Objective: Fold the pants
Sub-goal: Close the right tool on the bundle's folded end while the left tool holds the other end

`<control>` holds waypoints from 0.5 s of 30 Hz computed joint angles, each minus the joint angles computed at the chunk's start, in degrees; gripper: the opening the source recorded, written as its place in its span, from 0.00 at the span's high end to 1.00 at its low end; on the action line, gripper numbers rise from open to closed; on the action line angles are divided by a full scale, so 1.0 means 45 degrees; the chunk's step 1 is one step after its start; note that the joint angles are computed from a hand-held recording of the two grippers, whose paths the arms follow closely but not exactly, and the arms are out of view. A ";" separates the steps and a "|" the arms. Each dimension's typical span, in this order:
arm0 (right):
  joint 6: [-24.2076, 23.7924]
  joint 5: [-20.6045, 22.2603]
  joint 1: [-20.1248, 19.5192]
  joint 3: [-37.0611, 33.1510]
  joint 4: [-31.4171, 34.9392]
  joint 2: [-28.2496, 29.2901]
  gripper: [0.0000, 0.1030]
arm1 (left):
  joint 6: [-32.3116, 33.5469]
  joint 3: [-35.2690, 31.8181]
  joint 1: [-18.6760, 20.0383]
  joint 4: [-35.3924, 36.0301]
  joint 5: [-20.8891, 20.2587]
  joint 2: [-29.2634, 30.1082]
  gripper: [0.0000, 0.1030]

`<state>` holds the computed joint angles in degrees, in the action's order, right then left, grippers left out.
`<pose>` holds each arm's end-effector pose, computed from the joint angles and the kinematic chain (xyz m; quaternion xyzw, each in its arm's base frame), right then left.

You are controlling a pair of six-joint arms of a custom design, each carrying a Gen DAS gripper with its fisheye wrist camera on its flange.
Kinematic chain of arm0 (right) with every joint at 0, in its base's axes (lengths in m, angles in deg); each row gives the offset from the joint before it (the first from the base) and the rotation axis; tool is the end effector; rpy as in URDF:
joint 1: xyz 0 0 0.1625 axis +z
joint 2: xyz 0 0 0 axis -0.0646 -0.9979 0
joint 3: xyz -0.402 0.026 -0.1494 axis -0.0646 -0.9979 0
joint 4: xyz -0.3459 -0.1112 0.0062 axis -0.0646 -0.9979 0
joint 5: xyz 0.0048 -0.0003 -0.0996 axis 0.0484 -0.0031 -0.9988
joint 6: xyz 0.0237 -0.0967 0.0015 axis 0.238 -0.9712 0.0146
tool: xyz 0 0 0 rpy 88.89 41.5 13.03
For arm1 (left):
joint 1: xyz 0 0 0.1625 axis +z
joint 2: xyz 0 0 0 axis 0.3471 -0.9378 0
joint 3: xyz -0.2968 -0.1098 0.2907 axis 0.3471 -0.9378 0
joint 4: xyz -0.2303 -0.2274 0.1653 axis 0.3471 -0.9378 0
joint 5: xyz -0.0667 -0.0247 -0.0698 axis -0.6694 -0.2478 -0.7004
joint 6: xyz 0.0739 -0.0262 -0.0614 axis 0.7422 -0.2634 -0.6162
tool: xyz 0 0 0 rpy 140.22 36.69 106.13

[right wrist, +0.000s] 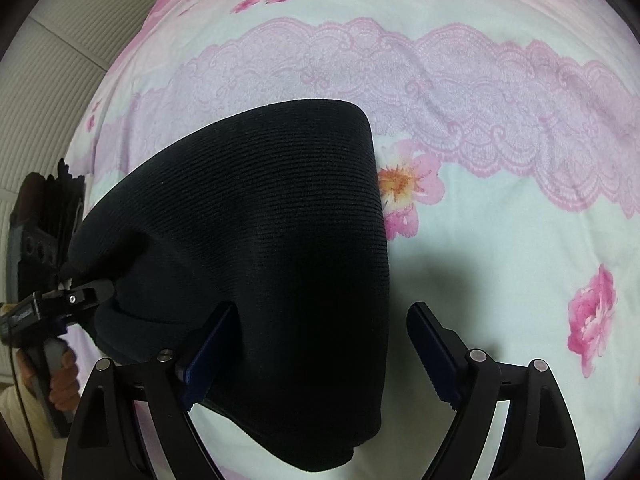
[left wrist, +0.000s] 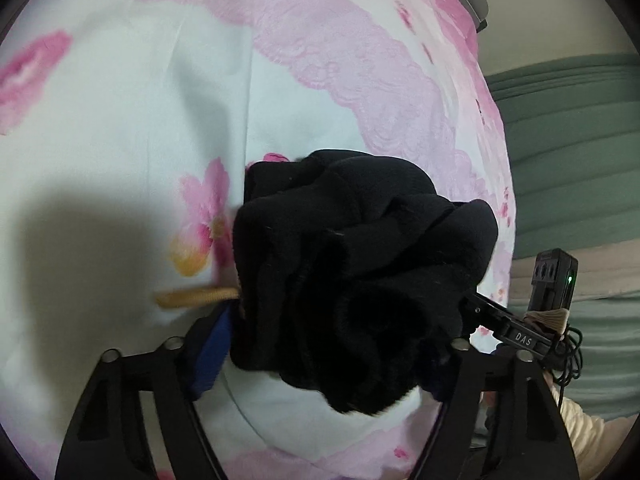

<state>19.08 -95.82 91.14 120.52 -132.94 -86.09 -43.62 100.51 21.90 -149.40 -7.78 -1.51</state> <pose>0.0685 -0.5707 0.2872 0.1810 -0.9613 -0.0006 0.2076 -0.2807 -0.4861 0.0631 -0.1629 0.9658 -0.1910 0.0643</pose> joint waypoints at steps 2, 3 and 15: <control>0.0076 -0.0004 -0.0010 -0.0001 0.0129 -0.0062 0.17 | -0.0358 -0.0253 -0.0266 0.0618 0.0250 -0.0078 0.34; 0.0111 -0.0018 -0.0001 -0.0007 0.0131 -0.0063 0.17 | -0.0477 -0.0372 -0.0414 0.0918 0.0370 -0.0112 0.35; 0.0135 0.0060 -0.0052 -0.0213 0.0429 -0.0024 0.17 | -0.1044 0.0450 -0.0014 -0.1051 -0.0049 0.0044 0.24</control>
<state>19.69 -95.55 90.91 119.56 -131.02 -86.20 -48.31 102.53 21.83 -154.13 -8.00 -1.31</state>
